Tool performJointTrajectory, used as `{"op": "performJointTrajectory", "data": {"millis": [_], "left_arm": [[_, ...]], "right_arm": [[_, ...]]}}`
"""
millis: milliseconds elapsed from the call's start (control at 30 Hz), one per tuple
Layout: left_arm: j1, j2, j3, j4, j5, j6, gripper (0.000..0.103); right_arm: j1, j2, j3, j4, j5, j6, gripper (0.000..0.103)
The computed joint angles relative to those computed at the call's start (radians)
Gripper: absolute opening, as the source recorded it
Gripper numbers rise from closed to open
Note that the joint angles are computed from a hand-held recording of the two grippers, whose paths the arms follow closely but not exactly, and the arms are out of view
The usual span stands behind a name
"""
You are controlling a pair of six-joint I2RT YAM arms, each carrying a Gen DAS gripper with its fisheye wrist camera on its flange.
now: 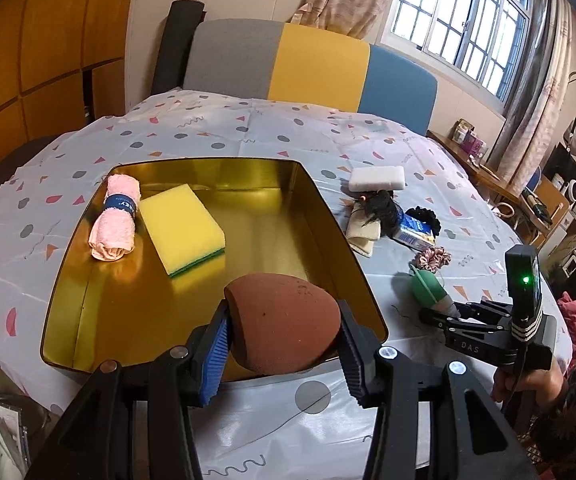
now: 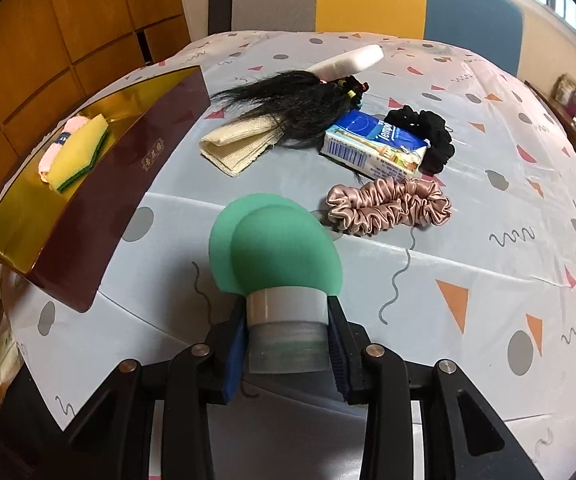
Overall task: Organize soft objects
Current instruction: 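Lower the brown sponge into the gold tray and open the left gripper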
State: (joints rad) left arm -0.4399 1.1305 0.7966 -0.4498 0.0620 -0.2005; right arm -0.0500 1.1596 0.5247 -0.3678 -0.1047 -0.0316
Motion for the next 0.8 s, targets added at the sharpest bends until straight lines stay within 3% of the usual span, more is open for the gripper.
{"op": "performJointTrajectory", "data": {"millis": [500,800], "left_arm": [[0.022,0.040,0.044,-0.006,-0.015,0.003,0.049],[0.091,0.178,0.201,-0.046,0.075,-0.005,0.049]], "right_arm": [[0.072,-0.091,-0.135,0.174,0.101,0.054,0.037],[0.067,-0.110,-0.162,0.205,0.094,0.064,0.037]]}}
